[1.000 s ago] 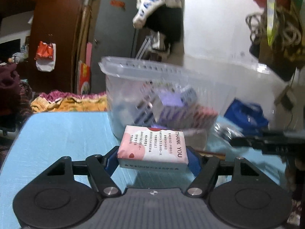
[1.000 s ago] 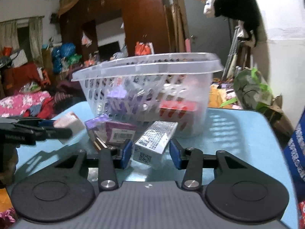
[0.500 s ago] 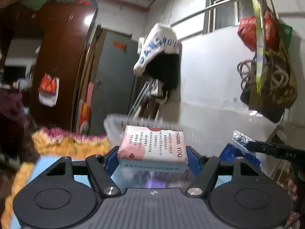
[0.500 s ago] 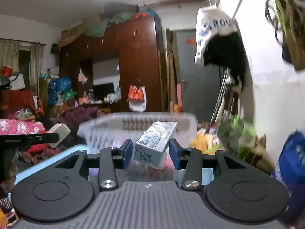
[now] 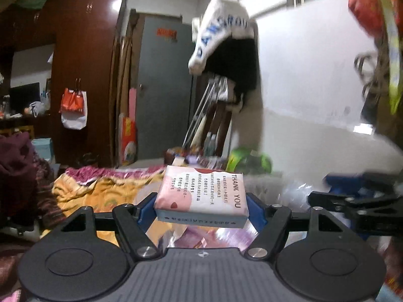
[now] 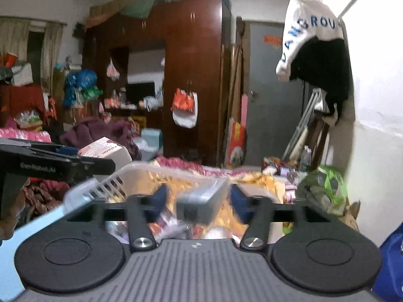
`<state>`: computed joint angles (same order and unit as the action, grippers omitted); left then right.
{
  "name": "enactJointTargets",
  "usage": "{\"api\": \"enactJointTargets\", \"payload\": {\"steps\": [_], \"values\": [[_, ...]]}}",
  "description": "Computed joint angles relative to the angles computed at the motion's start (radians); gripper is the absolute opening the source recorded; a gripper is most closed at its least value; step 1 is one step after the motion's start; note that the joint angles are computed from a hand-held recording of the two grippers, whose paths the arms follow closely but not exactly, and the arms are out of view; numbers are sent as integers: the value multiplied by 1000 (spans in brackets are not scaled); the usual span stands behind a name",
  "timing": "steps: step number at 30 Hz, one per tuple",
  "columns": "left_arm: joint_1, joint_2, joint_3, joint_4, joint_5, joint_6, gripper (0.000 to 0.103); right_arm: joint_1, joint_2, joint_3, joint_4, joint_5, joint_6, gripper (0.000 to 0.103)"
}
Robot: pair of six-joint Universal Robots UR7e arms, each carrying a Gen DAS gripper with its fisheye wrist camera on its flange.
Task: Organize objects
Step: 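Move the right tool to a narrow brown box while the left tool approaches a purple box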
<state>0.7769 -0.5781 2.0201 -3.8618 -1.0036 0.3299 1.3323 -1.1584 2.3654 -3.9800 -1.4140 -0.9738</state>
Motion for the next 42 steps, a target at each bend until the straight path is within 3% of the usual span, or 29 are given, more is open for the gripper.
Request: {"api": "enactJointTargets", "payload": {"steps": [2,4,5,7,10,13,18,19,22,25,26,31,36,42], "values": [[2,12,6,-7,28,10,76,-25,17,31,-80,23,-7,94],[2,3,41,-45,32,-2,76,-79,-5,102,-127,108,-11,100],[6,-11,79,-89,-6,-3,78,-115,-13,140,-154,162,-12,103],[5,-9,112,-166,-41,31,91,-195,-15,212,-203,275,-20,103],[-12,22,76,-169,30,53,92,-256,-11,260,-177,326,-38,103],[7,4,83,-130,4,-5,89,-293,14,284,-184,349,-47,103],[-27,18,252,-344,-37,29,93,-319,-45,294,-13,341,-87,103],[-34,35,272,-365,-35,43,93,-319,-53,295,23,333,-105,101],[-42,71,277,-298,38,18,93,-304,-49,285,93,281,-132,81],[4,45,268,-171,-3,-69,86,-293,-61,270,186,252,-132,64],[20,37,264,-141,-27,-82,85,-285,-61,264,203,237,-132,64],[21,51,248,-83,-12,-71,84,-238,-12,244,166,141,-135,63],[20,68,219,-35,-6,-77,84,-231,7,228,175,134,-141,62],[26,71,207,-12,-18,-85,84,-275,-55,234,283,190,-134,37]]}}
